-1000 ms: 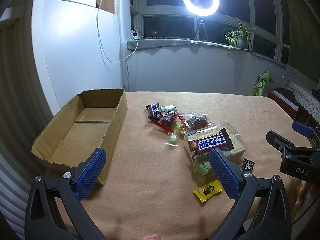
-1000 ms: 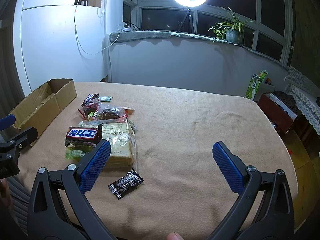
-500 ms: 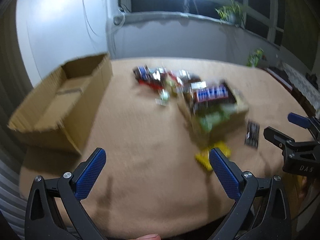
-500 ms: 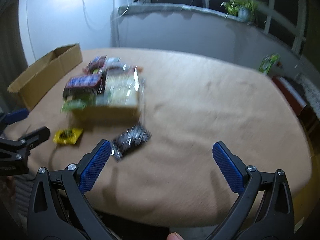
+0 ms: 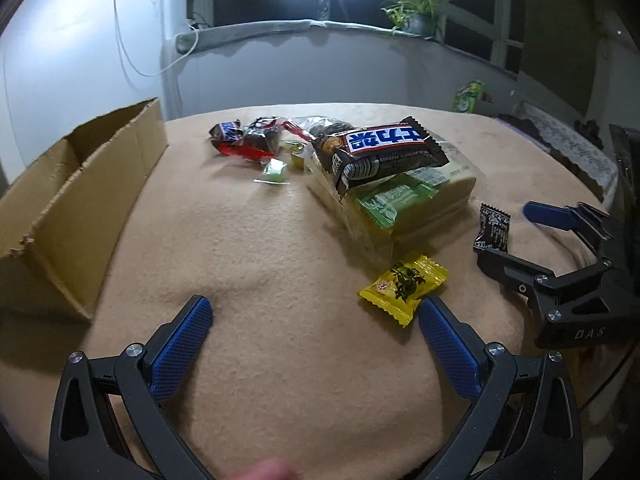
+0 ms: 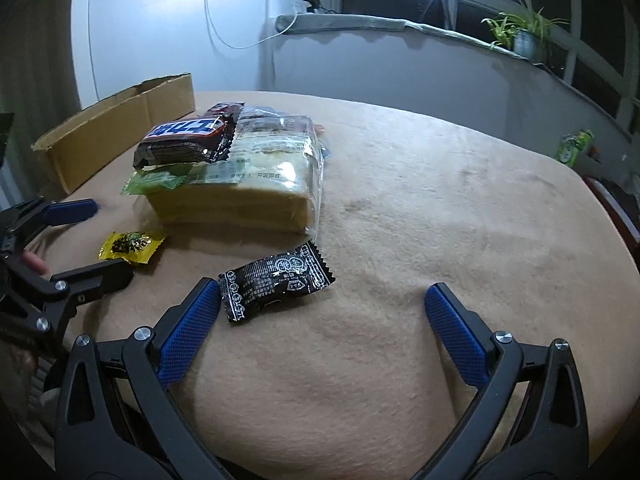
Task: Organize snacks
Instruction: 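Grasp the black candy packet with the right gripper while the left grasps the yellow candy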
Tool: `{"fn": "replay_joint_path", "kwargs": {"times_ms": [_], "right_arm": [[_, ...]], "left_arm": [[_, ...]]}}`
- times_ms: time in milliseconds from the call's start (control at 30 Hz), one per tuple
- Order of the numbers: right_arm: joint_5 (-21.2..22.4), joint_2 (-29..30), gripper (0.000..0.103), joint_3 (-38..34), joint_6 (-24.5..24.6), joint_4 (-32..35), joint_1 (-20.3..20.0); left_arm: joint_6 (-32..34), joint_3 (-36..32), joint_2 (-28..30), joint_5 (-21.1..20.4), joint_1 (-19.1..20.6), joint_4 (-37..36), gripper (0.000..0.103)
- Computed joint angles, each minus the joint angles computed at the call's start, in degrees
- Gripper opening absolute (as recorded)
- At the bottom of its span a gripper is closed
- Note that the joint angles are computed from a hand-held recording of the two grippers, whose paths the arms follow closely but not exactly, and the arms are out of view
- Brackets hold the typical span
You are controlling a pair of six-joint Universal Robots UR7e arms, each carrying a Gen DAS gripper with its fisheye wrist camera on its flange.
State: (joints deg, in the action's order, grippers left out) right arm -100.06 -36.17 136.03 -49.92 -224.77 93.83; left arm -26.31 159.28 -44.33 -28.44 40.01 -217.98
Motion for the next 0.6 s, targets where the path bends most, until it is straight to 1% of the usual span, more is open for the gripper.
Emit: {"fn": "replay_joint_path", "kwargs": {"times_ms": [67, 133, 200, 233, 300, 333, 367, 400, 433, 467, 500, 533, 567, 600], "right_arm": [[-0.04, -0.52, 0.103, 0.24, -0.07, 0.64, 0.01], [-1.05, -0.4, 0.103, -0.07, -0.09, 0.4, 0.38], [-0.34, 0.12, 0.103, -0.09, -0.62, -0.32, 0.27], [-0.45, 0.12, 0.1, -0.79, -1.06, 0.64, 0.44], [0.93, -0.59, 0.088, -1.03, -2.19, 2.38, 0.15], [1.67, -0.61, 0.086, -0.95, -2.41, 2.61, 0.14], [2.18, -0.77, 0.081, -0.83, -2.82, 2.9, 0.08], [2.63, -0.95, 0.078, -0.72, -3.23, 3.26, 0.0], [2.93, -0.98, 0.076, -0.78, -3.48, 3.59, 0.03], [3.22, -1.22, 0.071, -0.69, -3.72, 4.01, 0.0], [3.56, -1.33, 0.063, -0.58, -3.79, 4.1, -0.04], [3.81, -1.51, 0.059, -0.43, -3.95, 4.16, -0.09], [4.03, -1.51, 0.051, -0.33, -3.95, 3.96, -0.08], [3.96, -1.6, 0.047, -0.26, -4.05, 3.83, -0.12]], "left_arm": [[3.71, 0.38, 1.73, -0.81, 0.27, -5.14, 0.103], [4.84, 0.78, 2.69, -1.1, 0.05, -7.47, 0.103], [4.8, 0.72, 1.39, -1.28, -0.05, -5.52, 0.103], [5.0, 0.45, 0.97, -1.33, -0.02, -4.85, 0.102], [7.55, -0.02, 1.16, -2.64, 0.07, -5.93, 0.101], [9.37, -0.35, 1.65, -3.12, 0.2, -6.98, 0.098], [11.54, -0.86, 1.99, -4.12, 0.37, -7.63, 0.086], [13.22, -1.19, 2.58, -4.61, 0.49, -8.78, 0.082], [13.84, -1.41, 3.02, -4.55, 0.3, -9.32, 0.08], [14.81, -1.78, 3.0, -5.19, 0.67, -9.72, 0.074], [15.74, -2.09, 3.16, -5.64, 0.92, -10.44, 0.067], [15.97, -2.21, 2.9, -6.04, 0.97, -10.26, 0.062], [16.35, -2.3, 2.55, -6.69, 1.0, -9.92, 0.051], [16.72, -2.37, 2.23, -7.11, 1.05, -9.4, 0.043]]}}
